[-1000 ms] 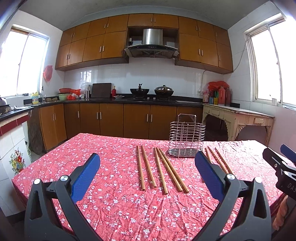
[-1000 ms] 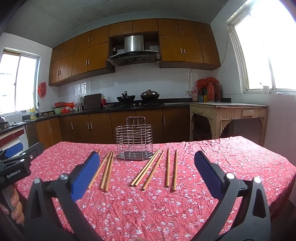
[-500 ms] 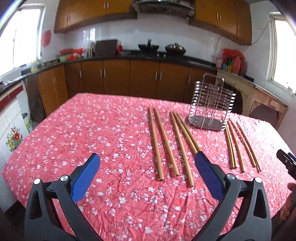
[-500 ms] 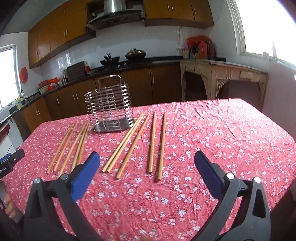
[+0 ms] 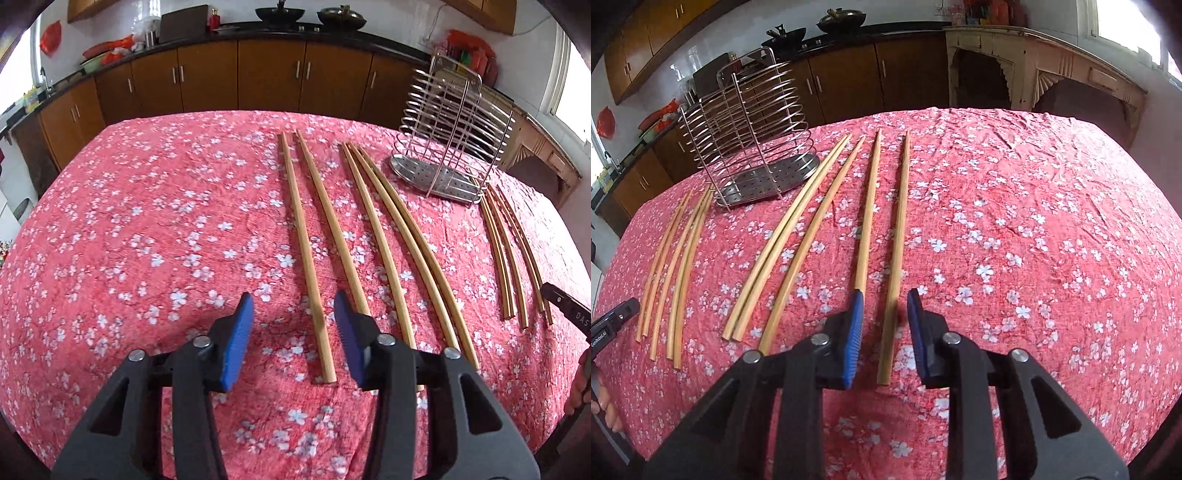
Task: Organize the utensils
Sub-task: 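Lower the left tool onto a wooden chopstick and close it while the right tool grasps another, then lift the held chopstick with the left tool while the right tool lifts its chopstick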
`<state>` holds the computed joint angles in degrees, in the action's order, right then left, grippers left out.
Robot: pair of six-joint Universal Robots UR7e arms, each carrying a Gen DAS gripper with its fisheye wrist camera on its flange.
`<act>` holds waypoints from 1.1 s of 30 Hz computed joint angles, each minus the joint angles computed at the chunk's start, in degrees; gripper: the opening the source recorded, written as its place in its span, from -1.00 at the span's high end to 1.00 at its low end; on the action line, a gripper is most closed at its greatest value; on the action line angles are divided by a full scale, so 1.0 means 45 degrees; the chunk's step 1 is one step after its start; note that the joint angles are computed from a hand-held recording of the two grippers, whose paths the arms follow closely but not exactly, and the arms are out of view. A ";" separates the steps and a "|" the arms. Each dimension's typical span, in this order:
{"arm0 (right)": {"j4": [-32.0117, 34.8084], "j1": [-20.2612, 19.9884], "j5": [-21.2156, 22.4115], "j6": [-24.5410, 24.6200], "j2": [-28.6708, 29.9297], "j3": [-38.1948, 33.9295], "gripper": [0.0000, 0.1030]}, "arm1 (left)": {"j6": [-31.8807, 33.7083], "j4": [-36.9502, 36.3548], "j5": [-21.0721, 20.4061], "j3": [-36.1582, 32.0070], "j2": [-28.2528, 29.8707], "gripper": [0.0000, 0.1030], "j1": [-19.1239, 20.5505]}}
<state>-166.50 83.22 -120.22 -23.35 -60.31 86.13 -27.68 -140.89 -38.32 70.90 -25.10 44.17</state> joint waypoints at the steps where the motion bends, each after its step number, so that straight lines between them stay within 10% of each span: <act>1: 0.0131 -0.0040 0.0054 0.0129 -0.0006 -0.0033 0.64 | -0.0006 0.0132 -0.0123 -0.0095 0.0041 0.24 0.0029; 6: 0.0203 -0.0160 0.0222 0.0317 0.0038 -0.0255 0.73 | 0.0373 -0.0091 -0.0108 -0.0183 0.0179 0.29 0.0056; 12: -0.0280 -0.0313 -0.0022 0.0375 0.0333 -0.0797 0.85 | 0.0512 0.0424 0.0238 -0.0929 0.0505 0.86 0.0268; 30: -0.0630 -0.0517 0.0658 0.0664 -0.0324 0.0194 0.76 | 0.0306 0.0042 -0.0146 -0.0319 0.0074 0.84 0.0224; 33: -0.0670 -0.0537 0.0721 0.0682 -0.0369 0.0258 0.76 | 0.0356 -0.0370 -0.0131 0.0027 -0.0025 0.59 0.0107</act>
